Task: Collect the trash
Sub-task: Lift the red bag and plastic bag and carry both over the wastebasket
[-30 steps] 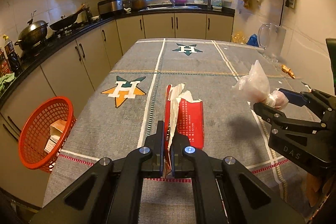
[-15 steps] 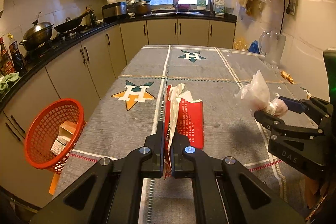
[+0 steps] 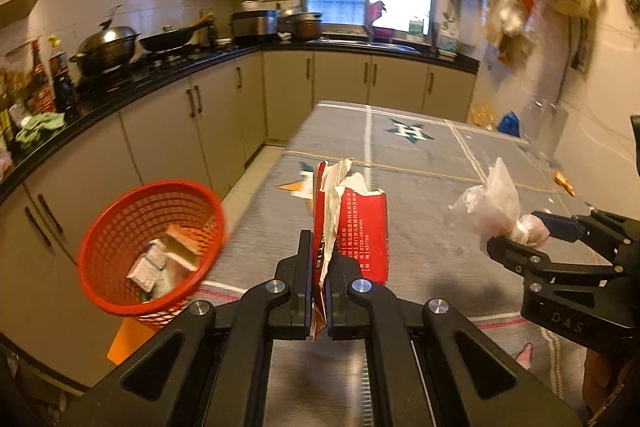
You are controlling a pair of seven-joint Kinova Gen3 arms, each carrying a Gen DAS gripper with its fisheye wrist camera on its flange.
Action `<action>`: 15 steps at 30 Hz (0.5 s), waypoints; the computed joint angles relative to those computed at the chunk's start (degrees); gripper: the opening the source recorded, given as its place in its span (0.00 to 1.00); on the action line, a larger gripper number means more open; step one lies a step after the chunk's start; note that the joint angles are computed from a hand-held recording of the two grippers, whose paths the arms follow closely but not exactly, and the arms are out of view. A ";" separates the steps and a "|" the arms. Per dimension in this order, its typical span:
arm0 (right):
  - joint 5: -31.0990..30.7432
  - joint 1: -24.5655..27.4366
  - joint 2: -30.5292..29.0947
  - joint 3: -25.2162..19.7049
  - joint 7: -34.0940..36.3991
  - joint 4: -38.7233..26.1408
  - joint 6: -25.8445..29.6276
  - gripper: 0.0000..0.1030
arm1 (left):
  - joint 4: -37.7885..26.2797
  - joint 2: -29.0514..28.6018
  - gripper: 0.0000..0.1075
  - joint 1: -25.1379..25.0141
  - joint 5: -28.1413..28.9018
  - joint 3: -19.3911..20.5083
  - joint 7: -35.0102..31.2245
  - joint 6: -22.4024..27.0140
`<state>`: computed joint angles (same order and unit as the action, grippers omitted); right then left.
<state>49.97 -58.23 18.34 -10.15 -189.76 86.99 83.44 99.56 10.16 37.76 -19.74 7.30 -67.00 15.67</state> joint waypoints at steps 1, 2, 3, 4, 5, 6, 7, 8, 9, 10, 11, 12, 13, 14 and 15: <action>0.01 0.55 0.26 -0.06 0.96 -0.79 -1.24 0.60 | 0.35 -0.25 0.04 -1.33 1.12 0.26 -0.69 -0.36; -0.06 0.84 0.51 0.01 1.56 -1.37 -2.14 0.60 | 0.63 -0.43 0.04 -2.26 1.97 0.39 -1.19 -0.60; -0.15 1.15 0.77 0.13 2.23 -1.98 -3.20 0.60 | 1.10 -0.60 0.04 -2.91 2.50 0.32 -1.49 -1.03; -0.31 1.49 1.08 0.29 3.10 -2.68 -4.31 0.60 | 1.41 -0.75 0.04 -3.72 3.11 0.17 -1.78 -1.32; -0.50 1.79 1.58 0.50 4.21 -3.66 -5.28 0.60 | 1.74 -0.93 0.04 -4.50 3.72 0.10 -2.13 -1.62; -0.67 1.93 2.06 0.82 5.16 -4.50 -5.97 0.60 | 2.02 -1.05 0.04 -5.26 4.30 0.00 -2.44 -1.89; -0.85 2.08 2.58 1.17 6.19 -5.44 -6.67 0.60 | 2.25 -1.14 0.04 -6.26 5.06 -0.01 -2.93 -2.14; -1.11 2.29 3.18 1.52 7.38 -6.60 -7.55 0.60 | 2.41 -1.18 0.04 -7.14 5.67 -0.16 -3.32 -2.29; -1.47 2.53 3.77 1.89 8.62 -7.75 -8.56 0.60 | 2.60 -1.23 0.04 -7.72 5.99 -0.56 -3.36 -2.47; -1.79 2.58 4.37 2.32 9.66 -8.84 -9.29 0.60 | 2.83 -1.33 0.04 -8.71 6.77 -0.52 -3.84 -2.64; -2.09 2.52 4.81 2.83 10.38 -9.59 -9.82 0.60 | 3.04 -1.39 0.04 -9.77 7.72 -0.16 -4.64 -2.74; -2.46 2.63 5.34 3.28 11.37 -10.58 -10.51 0.60 | 3.04 -1.28 0.04 -10.98 8.74 -0.01 -5.40 -2.71; -2.97 2.85 5.95 3.71 12.48 -11.70 -11.24 0.60 | 3.08 -1.23 0.04 -11.75 9.39 0.00 -5.97 -2.75; -3.65 3.20 6.59 4.10 13.65 -12.87 -12.22 0.60 | 3.13 -1.15 0.04 -12.50 10.05 -0.04 -6.49 -2.83; -4.25 3.43 6.90 4.58 14.51 -13.47 -13.08 0.60 | 3.12 -0.98 0.04 -13.52 10.96 0.07 -7.19 -2.85</action>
<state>45.72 -54.80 25.24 -5.57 -175.25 73.53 70.36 102.67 9.18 24.24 -8.78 7.37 -74.20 12.82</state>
